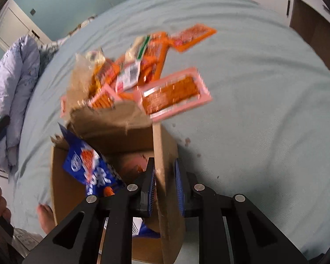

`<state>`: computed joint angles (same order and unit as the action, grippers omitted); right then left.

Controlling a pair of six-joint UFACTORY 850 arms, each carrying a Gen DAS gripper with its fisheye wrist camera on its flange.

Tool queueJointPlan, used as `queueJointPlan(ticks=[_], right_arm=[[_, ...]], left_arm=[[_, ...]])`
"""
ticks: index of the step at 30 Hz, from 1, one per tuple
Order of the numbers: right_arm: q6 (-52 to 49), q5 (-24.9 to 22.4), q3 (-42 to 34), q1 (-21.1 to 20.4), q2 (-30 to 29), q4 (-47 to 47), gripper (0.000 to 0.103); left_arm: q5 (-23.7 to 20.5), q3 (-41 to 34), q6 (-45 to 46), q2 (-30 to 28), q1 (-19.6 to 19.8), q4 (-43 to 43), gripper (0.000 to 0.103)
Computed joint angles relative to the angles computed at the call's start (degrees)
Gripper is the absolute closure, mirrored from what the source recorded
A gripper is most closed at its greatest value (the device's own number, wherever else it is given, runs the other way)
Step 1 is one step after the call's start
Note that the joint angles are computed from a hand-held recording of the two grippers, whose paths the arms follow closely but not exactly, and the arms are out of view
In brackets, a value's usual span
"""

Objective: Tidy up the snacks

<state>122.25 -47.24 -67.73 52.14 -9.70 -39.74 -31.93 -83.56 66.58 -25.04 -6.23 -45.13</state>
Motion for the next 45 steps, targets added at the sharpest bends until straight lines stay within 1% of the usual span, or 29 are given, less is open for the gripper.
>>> queueJointPlan(ticks=[1, 2, 3, 4, 5, 6, 7, 9, 13, 14, 15, 16, 19, 21, 24, 26, 28, 29, 30, 31, 32, 33, 35, 39, 40, 41, 42, 44, 45], right_arm=[[0.21, -2.78, -0.82, 0.41, -0.15, -0.30, 0.070], [1.04, -3.98, -0.73, 0.76, 0.23, -1.04, 0.050], [2.85, -3.74, -0.08, 1.12, 0.98, -2.71, 0.034], [5.87, -1.96, 1.38, 1.42, 2.37, -5.57, 0.030], [10.38, 0.49, 3.41, 1.72, 4.24, -9.49, 0.029], [13.65, 1.48, 4.85, 1.82, 5.73, -12.02, 0.029], [15.04, 1.20, 5.63, 1.83, 6.67, -12.89, 0.029], [11.27, -2.29, 5.63, 1.16, 7.92, -10.19, 0.029], [-3.35, -11.79, 3.31, -1.04, 7.73, -4.00, 0.029], [-4.95, -13.34, 3.52, -1.77, 7.99, -3.60, 0.029], [-4.73, -13.27, 4.42, -2.46, 8.69, -3.97, 0.029], [-3.75, -12.69, 5.07, -2.93, 9.19, -4.40, 0.029], [1.00, -7.24, 8.75, -5.81, 11.28, -5.60, 0.029], [-0.48, -3.82, 8.01, -8.11, 10.08, -3.59, 0.029], [-8.95, -0.82, 6.71, -11.48, 7.60, 1.92, 0.029], [-14.48, 1.02, 5.34, -13.30, 5.77, 3.80, 0.029], [-19.57, 5.22, 4.94, -14.65, 4.91, 6.15, 0.029], [-22.27, 7.05, 5.08, -15.34, 4.82, 7.93, 0.029], [-25.93, 9.14, 5.17, -16.19, 4.48, 10.51, 0.029], [-29.55, 10.83, 5.07, -17.08, 3.83, 13.01, 0.029], [-33.33, 12.39, 4.90, -18.04, 2.79, 15.33, 0.029], [-36.52, 12.69, 4.37, -18.74, 1.78, 17.17, 0.029], [-40.99, 12.46, 3.05, -19.80, -0.32, 18.81, 0.029], [-44.45, 9.41, -0.51, -19.99, -3.51, 14.46, 0.029], [-45.71, 9.36, -1.09, -20.13, -4.10, 14.34, 0.029], [-46.30, 9.80, -1.39, -20.33, -4.52, 13.70, 0.026], [-47.48, 9.98, -1.79, -20.63, -5.04, 13.84, 0.023], [-49.92, 9.22, -2.89, -21.00, -6.20, 14.65, 0.023], [-50.70, 8.93, -3.14, -21.08, -6.47, 14.69, 0.023]], left_arm=[[0.40, 0.17, 0.45, 0.10, 0.01, -0.12, 0.011], [0.93, 0.24, 0.42, 0.11, -0.09, 0.21, 0.009], [1.59, 0.18, -0.09, 0.00, -0.26, 0.96, 0.006], [2.07, 0.00, -0.58, -0.18, -0.42, 1.57, 0.005], [2.46, -0.25, -0.98, -0.42, -0.56, 2.10, 0.004], [2.89, -0.90, -1.97, -1.02, -0.82, 3.34, 0.004], [3.11, -1.47, -3.11, -1.54, -1.05, 4.64, 0.004], [3.39, -3.15, -6.68, -3.03, -1.69, 8.60, 0.003], [2.32, -7.63, -16.02, -7.29, -3.20, 18.09, 0.003], [1.60, -8.84, -17.74, -8.39, -3.45, 19.82, 0.003], [0.74, -10.51, -20.15, -9.95, -3.88, 22.59, 0.003], [0.45, -11.72, -22.30, -11.17, -4.35, 25.28, 0.003], [-0.05, -15.34, -28.24, -14.98, -5.82, 33.18, 0.003], [-0.85, -17.75, -31.08, -17.38, -6.55, 36.67, 0.003], [-3.94, -22.65, -32.42, -21.68, -7.39, 38.17, 0.003], [-5.25, -25.66, -33.11, -24.34, -8.13, 39.36, 0.003], [-6.39, -28.59, -33.30, -26.81, -8.78, 40.17, 0.003], [-7.24, -30.25, -32.53, -28.17, -8.87, 39.13, 0.001], [-8.64, -32.50, -30.79, -29.67, -8.64, 35.70, 0.000], [-10.79, -35.02, -29.24, -31.25, -8.26, 32.20, 0.000], [-13.13, -38.14, -29.60, -33.20, -8.09, 30.45, 0.000], [-13.14, -39.38, -29.62, -33.95, -8.02, 29.35, 0.000], [-11.78, -40.37, -29.21, -34.66, -8.30, 28.65, 0.000], [-9.97, -40.17, -26.46, -34.78, -8.54, 26.43, 0.000], [-10.35, -40.55, -26.65, -34.98, -8.55, 26.39, 0.000], [-11.24, -42.23, -27.07, -36.11, -8.47, 26.55, 0.000], [-12.45, -43.30, -27.42, -36.61, -8.49, 26.90, 0.002], [-13.65, -44.06, -26.52, -36.75, -8.43, 26.55, 0.015], [-14.54, -44.59, -25.60, -36.83, -8.30, 26.16, 0.026]])
